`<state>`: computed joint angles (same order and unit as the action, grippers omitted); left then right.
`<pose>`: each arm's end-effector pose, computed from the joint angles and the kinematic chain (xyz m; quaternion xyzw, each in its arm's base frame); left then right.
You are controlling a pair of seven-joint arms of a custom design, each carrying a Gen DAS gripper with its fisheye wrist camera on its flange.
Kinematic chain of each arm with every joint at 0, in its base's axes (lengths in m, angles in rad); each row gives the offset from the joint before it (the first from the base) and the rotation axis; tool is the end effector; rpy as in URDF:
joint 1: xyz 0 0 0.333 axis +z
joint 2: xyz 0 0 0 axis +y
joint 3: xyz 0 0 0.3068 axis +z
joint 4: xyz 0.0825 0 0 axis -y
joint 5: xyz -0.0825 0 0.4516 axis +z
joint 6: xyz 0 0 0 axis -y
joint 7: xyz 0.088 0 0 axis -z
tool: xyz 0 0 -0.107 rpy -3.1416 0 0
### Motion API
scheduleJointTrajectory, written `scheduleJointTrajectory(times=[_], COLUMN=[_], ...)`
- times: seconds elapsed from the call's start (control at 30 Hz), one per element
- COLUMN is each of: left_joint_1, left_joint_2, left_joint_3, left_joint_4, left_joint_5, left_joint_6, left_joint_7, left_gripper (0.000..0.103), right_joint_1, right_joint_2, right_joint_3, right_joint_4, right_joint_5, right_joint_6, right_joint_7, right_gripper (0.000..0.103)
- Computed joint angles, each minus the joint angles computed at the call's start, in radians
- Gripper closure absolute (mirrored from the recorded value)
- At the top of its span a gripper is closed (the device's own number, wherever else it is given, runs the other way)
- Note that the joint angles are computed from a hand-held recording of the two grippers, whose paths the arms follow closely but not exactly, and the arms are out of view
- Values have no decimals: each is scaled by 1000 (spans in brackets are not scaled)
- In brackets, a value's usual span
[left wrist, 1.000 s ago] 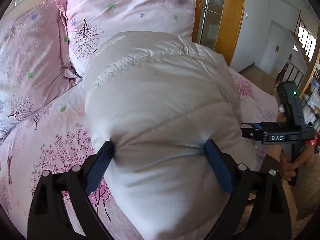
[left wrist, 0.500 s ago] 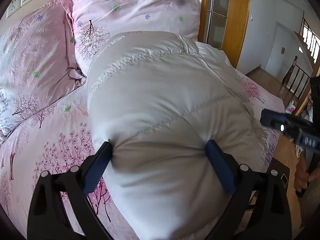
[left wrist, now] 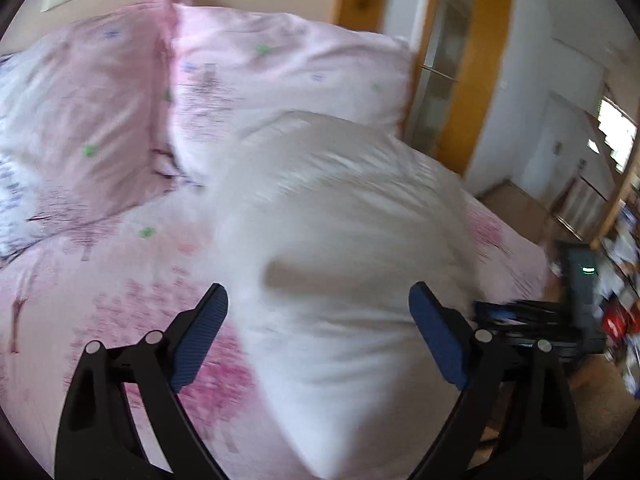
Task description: Fold large clothes
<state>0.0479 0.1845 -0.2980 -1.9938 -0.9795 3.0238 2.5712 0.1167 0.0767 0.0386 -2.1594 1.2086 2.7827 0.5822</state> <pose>0.6701 -0.1000 0.3990 -0.5355 0.7193 -0.3840 0.2200 0.6239 0.0551 0.3502 -0.6767 0.6161 -0.0851 0.3941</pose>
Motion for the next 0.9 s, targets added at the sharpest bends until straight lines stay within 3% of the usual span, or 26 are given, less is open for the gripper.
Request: scheduleJointTrajectory(times=[0.07, 0.13, 0.17, 0.3, 0.33, 0.4, 0.47, 0.53, 0.63, 0.73, 0.8, 0.9], left_joint_1=[-42, -18, -11, -2, 4, 12, 16, 38, 112, 141, 135, 122], left_joint_2=[33, 58, 67, 76, 79, 91, 96, 94, 64, 40, 34, 36], left_joint_3=[78, 66, 58, 26, 18, 1, -13, -41, -107, -99, -61, -3], left_joint_4=[30, 59, 67, 64, 63, 72, 71, 69, 66, 73, 80, 97], left_joint_5=[198, 226, 240, 287, 289, 291, 288, 257, 64, -90, -104, -105], left_joint_6=[-45, -94, -99, -81, -81, -89, -68, -58, -97, -142, -169, -238], left_joint_7=[-201, -233, -240, -243, -240, -237, -229, -199, -62, 24, 2, -46], left_gripper=[11, 11, 11, 11, 11, 11, 11, 12, 13, 13, 13, 11], right_joint_1=[-12, -13, -9, -7, 16, 24, -2, -35, -75, -100, -115, -164], right_joint_2=[-37, -52, -42, 23, 54, 110, 147, 165, 183, 171, 149, 115], right_joint_3=[-9, -20, -24, -7, -27, -50, -38, -14, 18, 34, 37, 39], right_joint_4=[0, 18, 45, 128, 153, 197, 231, 247, 259, 255, 248, 239], right_joint_5=[69, 172, 153, -87, -231, -472, -515, -507, -474, -436, -394, -181], right_joint_6=[-42, -45, -34, 11, 10, -41, -87, -116, -138, -171, -204, -302], right_joint_7=[-42, -120, -110, 46, 159, 371, 420, 426, 415, 403, 377, 270], right_gripper=[61, 61, 61, 61, 61, 63, 63, 63, 63, 62, 60, 29])
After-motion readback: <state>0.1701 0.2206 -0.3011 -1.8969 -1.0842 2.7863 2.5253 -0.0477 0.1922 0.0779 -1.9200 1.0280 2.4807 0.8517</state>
